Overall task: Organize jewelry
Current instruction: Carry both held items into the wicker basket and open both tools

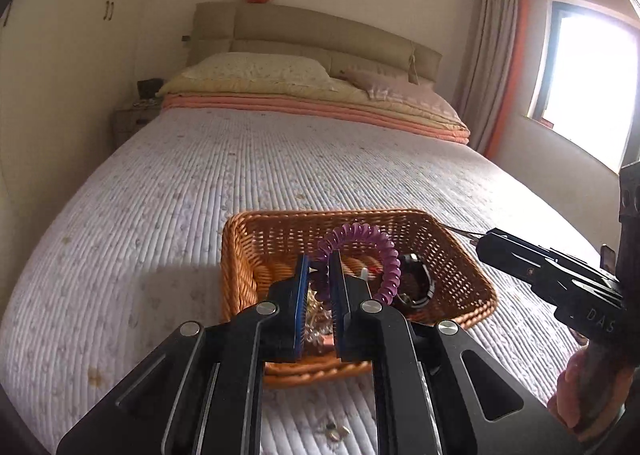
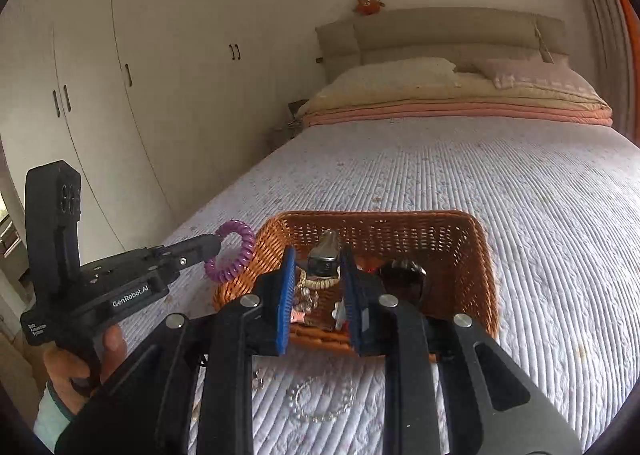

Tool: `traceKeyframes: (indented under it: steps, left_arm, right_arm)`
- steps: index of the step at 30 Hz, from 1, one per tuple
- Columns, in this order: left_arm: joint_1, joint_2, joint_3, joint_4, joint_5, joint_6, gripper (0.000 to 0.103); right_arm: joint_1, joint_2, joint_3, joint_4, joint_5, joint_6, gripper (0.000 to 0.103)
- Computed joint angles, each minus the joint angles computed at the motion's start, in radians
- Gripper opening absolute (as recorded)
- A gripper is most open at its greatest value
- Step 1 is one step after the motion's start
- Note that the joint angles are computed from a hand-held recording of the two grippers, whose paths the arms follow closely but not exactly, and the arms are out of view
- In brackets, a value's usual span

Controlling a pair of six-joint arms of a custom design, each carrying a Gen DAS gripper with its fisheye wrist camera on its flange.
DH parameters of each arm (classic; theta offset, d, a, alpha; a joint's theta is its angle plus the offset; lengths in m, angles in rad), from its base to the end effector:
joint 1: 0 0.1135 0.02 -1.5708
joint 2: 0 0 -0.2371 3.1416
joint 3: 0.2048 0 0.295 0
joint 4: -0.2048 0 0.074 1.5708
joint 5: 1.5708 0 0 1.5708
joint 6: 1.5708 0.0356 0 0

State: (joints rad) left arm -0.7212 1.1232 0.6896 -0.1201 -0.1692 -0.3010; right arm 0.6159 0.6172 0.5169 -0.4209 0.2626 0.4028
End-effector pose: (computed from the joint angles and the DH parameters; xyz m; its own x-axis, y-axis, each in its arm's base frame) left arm 0.2274 -0.1919 0.2030 -0.5382 0.0841 -0.8386 0.4018 0.9003 -0.1676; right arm 0.1800 0.1161 0.2275 -0.5206 0.0954 -0.8485 -0.1849 0.9576 0.2210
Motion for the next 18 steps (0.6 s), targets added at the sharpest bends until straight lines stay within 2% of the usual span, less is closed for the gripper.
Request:
traceKeyframes:
  steps: [5, 7, 10, 18]
  left_arm:
    - [0.047, 0.223, 0.108, 0.070, 0.037, 0.002, 0.008]
    - [0.050, 0.274, 0.129, 0.077, 0.037, -0.002, 0.008]
    - [0.057, 0.329, 0.151, 0.073, 0.031, -0.004, 0.008]
    - [0.075, 0.384, 0.165, 0.066, 0.070, -0.007, 0.009]
  right_arm:
    - [-0.166, 0.324, 0.094, 0.164, -0.177, -0.039, 0.020]
    - [-0.203, 0.420, 0.128, 0.185, -0.223, -0.031, 0.020]
    - [-0.221, 0.531, 0.172, 0.192, -0.235, -0.023, 0.020]
    - [-0.231, 0.632, 0.208, 0.177, -0.254, -0.041, 0.020]
